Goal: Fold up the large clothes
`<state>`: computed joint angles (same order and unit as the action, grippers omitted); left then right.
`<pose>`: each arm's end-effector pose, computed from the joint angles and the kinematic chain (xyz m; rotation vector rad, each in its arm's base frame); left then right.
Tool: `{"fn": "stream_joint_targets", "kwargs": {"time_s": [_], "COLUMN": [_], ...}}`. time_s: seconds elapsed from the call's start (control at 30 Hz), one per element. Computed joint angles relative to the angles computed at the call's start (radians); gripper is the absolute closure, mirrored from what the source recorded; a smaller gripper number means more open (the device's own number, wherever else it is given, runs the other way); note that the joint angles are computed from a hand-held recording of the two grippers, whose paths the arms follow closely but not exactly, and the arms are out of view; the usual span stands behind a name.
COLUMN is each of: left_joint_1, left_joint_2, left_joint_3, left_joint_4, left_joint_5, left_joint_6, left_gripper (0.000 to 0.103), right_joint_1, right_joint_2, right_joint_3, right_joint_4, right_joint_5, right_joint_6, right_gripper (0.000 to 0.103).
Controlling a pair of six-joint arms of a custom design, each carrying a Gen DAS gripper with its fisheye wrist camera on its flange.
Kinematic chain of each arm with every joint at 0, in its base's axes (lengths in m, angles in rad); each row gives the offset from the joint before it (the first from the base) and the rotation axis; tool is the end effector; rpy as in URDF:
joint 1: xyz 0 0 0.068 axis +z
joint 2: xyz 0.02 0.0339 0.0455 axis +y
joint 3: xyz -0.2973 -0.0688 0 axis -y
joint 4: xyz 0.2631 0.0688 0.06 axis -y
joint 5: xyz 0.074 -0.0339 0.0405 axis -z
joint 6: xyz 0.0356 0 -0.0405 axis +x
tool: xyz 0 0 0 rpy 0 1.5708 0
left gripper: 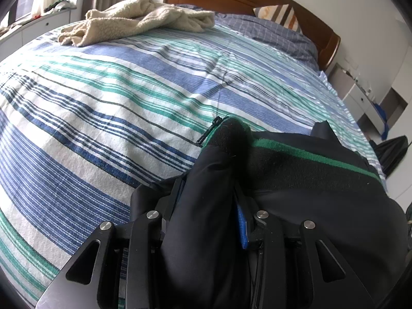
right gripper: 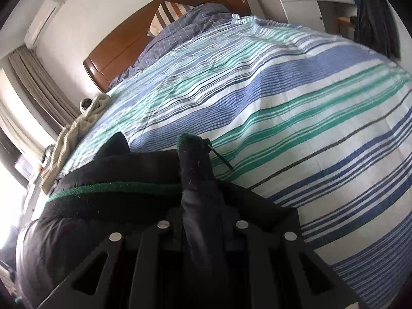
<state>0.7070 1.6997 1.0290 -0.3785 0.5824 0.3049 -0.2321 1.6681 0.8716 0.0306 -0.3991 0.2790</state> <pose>0.2813 0.2146 0.2019 -0.2908 2.3868 -0.3184 0.3464 -0.0677 0.1892 0.3904 2.2788 0.4887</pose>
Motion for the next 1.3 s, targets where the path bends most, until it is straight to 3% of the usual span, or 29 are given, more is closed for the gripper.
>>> {"fn": "stream_joint_targets", "kwargs": {"time_s": [0.07, 0.13, 0.2, 0.27, 0.33, 0.43, 0.53, 0.6, 0.63, 0.7, 0.73, 0.77, 0.83, 0.87, 1.0, 1.13, 1.2, 1.27, 1.3], "left_joint_1": [0.000, 0.000, 0.000, 0.001, 0.003, 0.002, -0.003, -0.006, -0.007, -0.011, -0.012, -0.013, -0.019, -0.020, -0.028, -0.039, 0.003, 0.022, 0.021], "left_joint_2": [0.001, 0.002, 0.004, 0.006, 0.011, 0.017, 0.014, 0.016, 0.016, 0.015, 0.015, 0.015, 0.010, 0.009, -0.011, -0.092, -0.176, -0.277, -0.330], "left_joint_3": [0.000, 0.000, 0.002, 0.005, 0.011, 0.018, 0.017, 0.024, 0.026, 0.030, 0.035, 0.038, 0.040, 0.040, 0.039, 0.090, 0.109, 0.105, 0.110], "left_joint_4": [0.000, -0.001, -0.003, -0.009, -0.019, -0.022, -0.022, -0.029, -0.032, -0.041, -0.050, -0.054, -0.059, -0.060, -0.073, -0.231, -0.350, -0.421, -0.473], "left_joint_5": [0.002, 0.001, 0.001, 0.002, 0.009, 0.007, 0.001, -0.005, -0.008, -0.015, -0.016, -0.018, -0.029, -0.032, -0.063, -0.147, -0.067, -0.016, 0.025], "left_joint_6": [-0.002, -0.002, -0.001, 0.000, 0.001, 0.001, -0.001, 0.000, 0.002, 0.004, 0.004, 0.005, 0.004, 0.004, 0.005, 0.087, 0.151, 0.192, 0.226], "left_gripper": [0.066, 0.066, 0.066, 0.066, 0.066, 0.066, 0.066, 0.066, 0.066, 0.066, 0.065, 0.065, 0.064, 0.063, 0.057, 0.050, 0.044, 0.030, 0.028], "right_joint_1": [-0.026, -0.093, -0.139, -0.152, -0.162, -0.177, -0.150, -0.105, -0.072, -0.025, -0.023, -0.043, -0.068, -0.068, -0.054, -0.081, -0.082, -0.099, -0.102], "right_joint_2": [0.007, 0.028, 0.032, -0.006, -0.084, -0.225, -0.276, -0.229, -0.195, -0.131, -0.091, -0.056, -0.027, -0.015, -0.014, -0.019, -0.013, -0.018, -0.018], "right_joint_3": [-0.007, -0.042, -0.073, -0.076, -0.086, -0.110, -0.101, -0.063, -0.045, -0.029, -0.030, -0.041, -0.073, -0.079, -0.103, -0.133, -0.136, -0.156, -0.161], "right_joint_4": [0.029, 0.132, 0.213, 0.193, 0.155, 0.123, 0.103, 0.043, 0.007, -0.038, -0.024, 0.021, 0.125, 0.154, 0.203, 0.242, 0.258, 0.268, 0.272], "right_joint_5": [-0.068, -0.222, -0.309, -0.289, -0.229, -0.193, -0.344, -0.456, -0.455, -0.317, -0.281, -0.291, -0.295, -0.294, -0.272, -0.305, -0.307, -0.320, -0.322], "right_joint_6": [0.031, 0.117, 0.196, 0.218, 0.220, 0.224, 0.195, 0.154, 0.122, 0.058, 0.068, 0.110, 0.192, 0.211, 0.209, 0.214, 0.218, 0.204, 0.202], "right_gripper": [0.086, 0.086, 0.078, 0.062, 0.056, 0.056, 0.056, 0.056, 0.056, 0.060, 0.068, 0.085, 0.100, 0.103, 0.103, 0.103, 0.103, 0.103, 0.103]}}
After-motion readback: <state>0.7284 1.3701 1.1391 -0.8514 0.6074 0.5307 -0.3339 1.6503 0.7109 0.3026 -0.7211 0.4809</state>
